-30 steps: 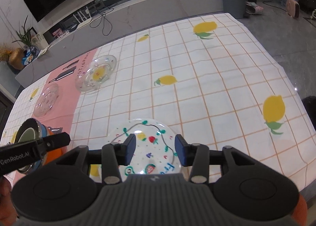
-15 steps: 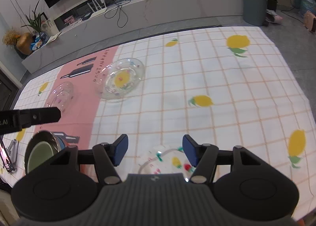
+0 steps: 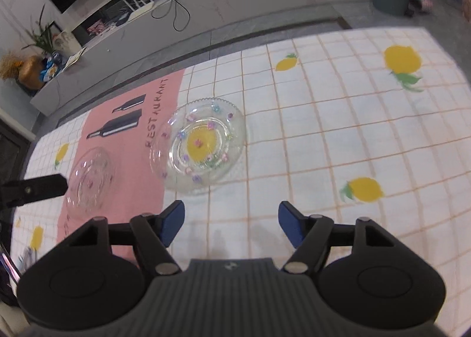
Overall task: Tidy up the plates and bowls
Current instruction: 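Move both tools to the yellow-centred glass plate and grasp its rim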
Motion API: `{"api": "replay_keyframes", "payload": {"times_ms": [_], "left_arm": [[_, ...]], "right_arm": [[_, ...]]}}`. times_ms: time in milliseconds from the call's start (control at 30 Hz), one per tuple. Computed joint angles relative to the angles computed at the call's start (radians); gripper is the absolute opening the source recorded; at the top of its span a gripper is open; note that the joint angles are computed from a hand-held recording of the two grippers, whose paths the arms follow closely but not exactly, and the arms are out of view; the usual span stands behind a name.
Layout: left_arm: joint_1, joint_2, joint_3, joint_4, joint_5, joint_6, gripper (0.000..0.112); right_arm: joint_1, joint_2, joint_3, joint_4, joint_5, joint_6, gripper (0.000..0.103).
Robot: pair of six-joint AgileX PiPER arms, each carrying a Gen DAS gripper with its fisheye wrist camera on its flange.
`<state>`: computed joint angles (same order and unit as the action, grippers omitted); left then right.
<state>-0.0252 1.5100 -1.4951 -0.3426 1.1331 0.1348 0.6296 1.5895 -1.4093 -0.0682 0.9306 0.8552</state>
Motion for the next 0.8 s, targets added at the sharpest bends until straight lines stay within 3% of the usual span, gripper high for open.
{"api": "replay_keyframes", "payload": {"times_ms": [233, 367, 533, 667, 800], "left_arm": [[0.042, 0.133, -0.027, -0.062, -0.103, 0.1, 0.052], [0.043, 0.215, -0.041, -0.127, -0.119, 0.202, 0.051], [0.023, 0.336, -0.109, -0.1, -0.105, 0.16, 0.046], [0.019, 0.386, -0.116, -0.123, -0.12, 0.144, 0.045], [0.014, 0.412, -0.118, -0.126, -0.153, 0.104, 0.037]], "right_arm": [[-0.083, 0.14, -0.071, 0.061, -0.086, -0.025, 0.057], [-0.112, 0.202, -0.098, 0.102, -0.126, -0.052, 0.053], [-0.126, 0.244, -0.102, 0.084, -0.151, -0.05, 0.047], [-0.156, 0.26, -0.091, 0.15, -0.173, -0.122, 0.036], [-0.168, 0.275, -0.087, 0.174, -0.198, -0.146, 0.035]]}}
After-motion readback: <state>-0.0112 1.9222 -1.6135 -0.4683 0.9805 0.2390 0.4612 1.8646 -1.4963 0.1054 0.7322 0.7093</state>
